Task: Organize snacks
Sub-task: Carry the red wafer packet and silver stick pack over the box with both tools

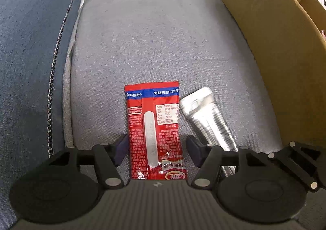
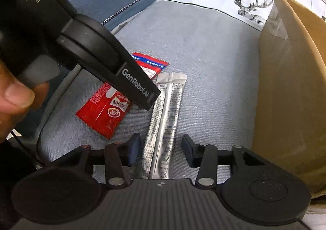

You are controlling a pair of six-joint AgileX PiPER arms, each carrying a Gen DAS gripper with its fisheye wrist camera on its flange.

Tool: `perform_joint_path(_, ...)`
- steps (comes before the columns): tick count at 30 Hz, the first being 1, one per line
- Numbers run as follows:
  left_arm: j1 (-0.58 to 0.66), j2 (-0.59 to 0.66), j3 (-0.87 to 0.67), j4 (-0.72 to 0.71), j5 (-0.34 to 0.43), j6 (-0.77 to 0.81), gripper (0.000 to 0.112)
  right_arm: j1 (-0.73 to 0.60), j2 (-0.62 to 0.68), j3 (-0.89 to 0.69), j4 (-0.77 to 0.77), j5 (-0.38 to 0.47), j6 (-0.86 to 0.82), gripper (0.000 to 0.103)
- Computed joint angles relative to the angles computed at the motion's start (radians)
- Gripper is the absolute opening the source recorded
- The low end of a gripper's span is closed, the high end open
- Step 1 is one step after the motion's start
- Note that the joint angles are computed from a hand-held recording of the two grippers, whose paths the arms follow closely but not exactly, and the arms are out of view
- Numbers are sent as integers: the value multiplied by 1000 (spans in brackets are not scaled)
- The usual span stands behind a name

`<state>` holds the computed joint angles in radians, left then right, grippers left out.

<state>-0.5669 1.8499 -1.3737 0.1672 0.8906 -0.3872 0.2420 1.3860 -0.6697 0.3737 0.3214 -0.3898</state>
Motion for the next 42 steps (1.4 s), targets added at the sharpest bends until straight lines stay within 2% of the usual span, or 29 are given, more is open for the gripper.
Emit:
perform_joint_path(2, -4, -9, 5, 6, -2, -15, 53, 5, -14, 18, -4, -19, -7, 30)
perform_joint_path(9, -21, -83, 31, 59, 3, -75, 51, -47, -123, 52, 119, -7, -102, 25)
perform_joint_path(15, -41, -189, 68, 140, -69, -214, 51, -192, -332, 72, 375, 109, -382, 25)
perform_joint_path(17, -60, -215, 67, 184, -88, -279, 51, -288, -399, 63, 482, 184, -505, 25)
perform_joint_path(21, -110, -246, 64, 287, -145, -430, 51, -594, -445, -10, 677, 439, -728, 25)
perform_joint_path(24, -163, -249, 48, 404, -170, -561, 51, -854, -394, -96, 802, 649, -889, 25)
perform_joint_path(25, -173, -240, 36, 426, -178, -587, 51, -925, -372, -117, 839, 694, -953, 25)
perform_joint_path(27, -190, -217, 7, 456, -195, -626, 51, -1021, -328, -132, 899, 734, -1082, 25)
perform_joint_path(29, -211, -194, -31, 473, -189, -640, 51, -1103, -272, -123, 963, 752, -1212, 25)
perform_joint_path(31, -231, -164, -69, 484, -182, -649, 51, -1152, -203, -105, 1001, 736, -1283, 25)
perform_joint_path(34, -242, -119, -121, 460, -193, -635, 51, -1174, -129, -112, 971, 697, -1265, 25)
perform_joint_path(37, -256, -79, -170, 455, -199, -635, 51, -1214, -99, -116, 990, 708, -1316, 25)
perform_joint_path(42, -292, -33, -220, 517, -221, -703, 51, -1263, -59, -116, 994, 692, -1376, 24)
